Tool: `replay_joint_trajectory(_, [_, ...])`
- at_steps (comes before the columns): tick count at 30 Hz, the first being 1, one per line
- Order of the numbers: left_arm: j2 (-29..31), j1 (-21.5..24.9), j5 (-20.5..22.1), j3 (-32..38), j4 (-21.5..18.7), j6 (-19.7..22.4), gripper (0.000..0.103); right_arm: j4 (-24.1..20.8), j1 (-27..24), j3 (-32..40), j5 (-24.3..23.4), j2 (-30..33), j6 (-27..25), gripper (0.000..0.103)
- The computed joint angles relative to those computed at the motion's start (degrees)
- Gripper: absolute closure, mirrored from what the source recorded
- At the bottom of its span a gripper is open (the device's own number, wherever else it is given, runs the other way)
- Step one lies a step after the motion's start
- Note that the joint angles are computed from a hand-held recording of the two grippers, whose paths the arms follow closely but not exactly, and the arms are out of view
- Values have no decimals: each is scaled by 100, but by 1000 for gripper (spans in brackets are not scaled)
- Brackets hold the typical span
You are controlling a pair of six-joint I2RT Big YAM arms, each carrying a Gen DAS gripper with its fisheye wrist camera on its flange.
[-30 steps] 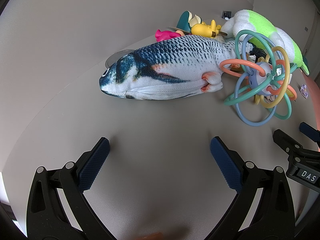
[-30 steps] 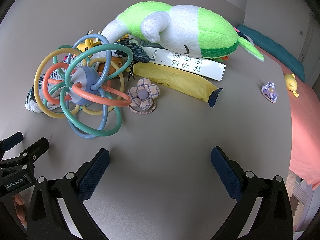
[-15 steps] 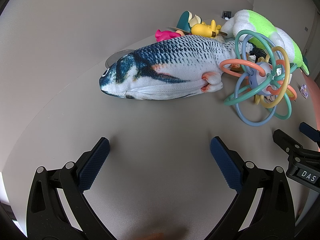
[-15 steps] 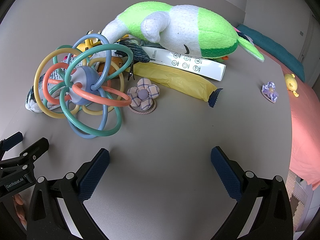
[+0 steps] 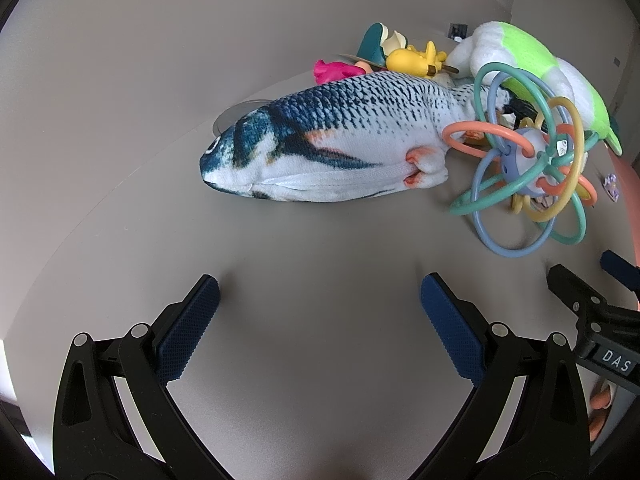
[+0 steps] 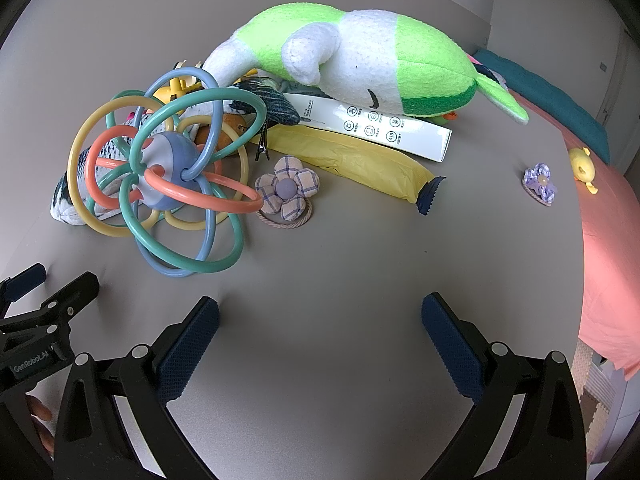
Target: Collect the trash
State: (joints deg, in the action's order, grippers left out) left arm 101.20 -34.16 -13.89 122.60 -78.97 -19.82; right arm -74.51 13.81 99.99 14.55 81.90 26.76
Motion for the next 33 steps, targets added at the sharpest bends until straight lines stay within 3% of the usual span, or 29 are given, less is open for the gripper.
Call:
replay_joint_trajectory(28, [9, -12, -22, 17, -15, -37, 6, 12, -5, -6, -17, -5, -3, 2])
replay_joint_trajectory(33, [50, -66, -140, 110, -150, -180, 6, 74, -98, -148, -199, -139, -296, 2])
